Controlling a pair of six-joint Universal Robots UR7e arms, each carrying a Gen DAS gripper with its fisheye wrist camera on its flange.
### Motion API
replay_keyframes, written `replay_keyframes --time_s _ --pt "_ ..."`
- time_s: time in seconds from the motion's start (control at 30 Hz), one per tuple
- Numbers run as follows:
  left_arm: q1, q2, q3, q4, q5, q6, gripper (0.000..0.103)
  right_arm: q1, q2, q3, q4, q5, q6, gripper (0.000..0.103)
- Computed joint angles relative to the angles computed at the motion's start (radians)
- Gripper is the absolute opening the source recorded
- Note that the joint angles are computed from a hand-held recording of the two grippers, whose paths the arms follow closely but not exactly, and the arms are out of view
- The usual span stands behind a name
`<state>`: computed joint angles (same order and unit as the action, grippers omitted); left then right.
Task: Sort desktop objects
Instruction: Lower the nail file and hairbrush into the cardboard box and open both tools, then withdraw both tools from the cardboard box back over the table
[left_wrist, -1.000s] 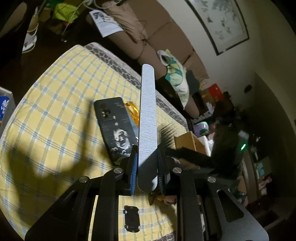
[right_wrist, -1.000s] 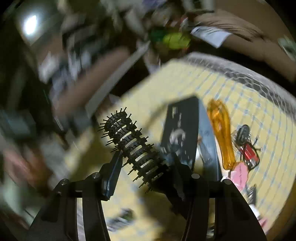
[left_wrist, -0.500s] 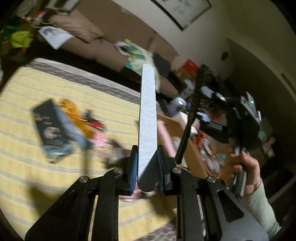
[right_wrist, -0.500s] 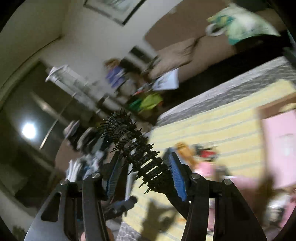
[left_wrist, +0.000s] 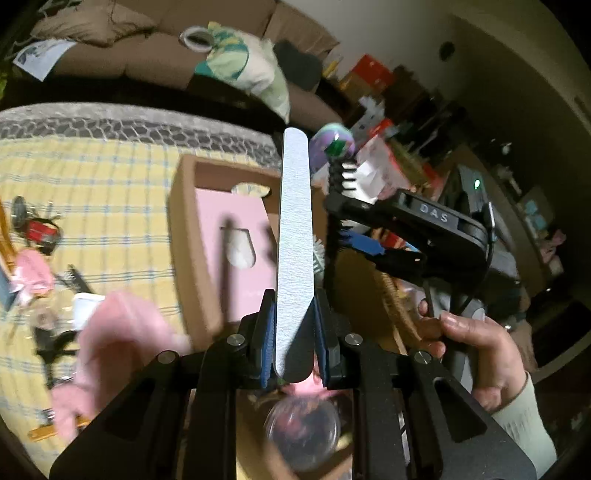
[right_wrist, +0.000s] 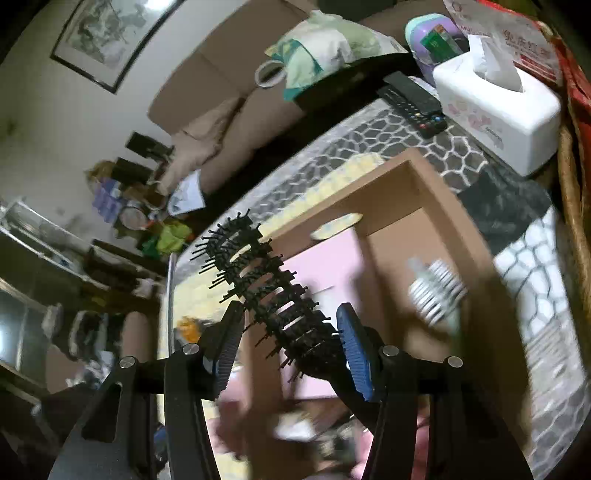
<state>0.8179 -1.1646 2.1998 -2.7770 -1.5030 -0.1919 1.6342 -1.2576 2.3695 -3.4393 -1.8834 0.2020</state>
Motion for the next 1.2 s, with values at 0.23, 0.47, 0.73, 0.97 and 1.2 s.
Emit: replay_keyframes --time_s 0.23,0.47,0.73,0.97,1.2 --pt "-0.03 0.161 -0.037 -0.042 0.078 -0.079 0.018 -0.061 0.055 -0.044 0.053 -0.109 -0.055 0.053" --pt "-0.067 0.217 -0.053 -0.039 0.19 -0.144 0.018 -0.041 0.113 -0.073 0.05 -0.19 -0.084 0.06" --pt "-0.074 0.18 -0.044 -0.04 0.211 -0.197 0.041 0.001 0.055 -0.024 -0.042 -0.207 -0.064 0.072" --pt "-0.098 0.082 -0.031 -0.004 0.238 -0.173 0.064 0.048 -0.024 0.003 0.016 -0.269 -0.045 0.072" --pt "-0.122 -0.056 0.011 0.084 0.294 -0.156 0.092 0.127 -0.094 0.044 0.095 -0.308 -0.007 0.081"
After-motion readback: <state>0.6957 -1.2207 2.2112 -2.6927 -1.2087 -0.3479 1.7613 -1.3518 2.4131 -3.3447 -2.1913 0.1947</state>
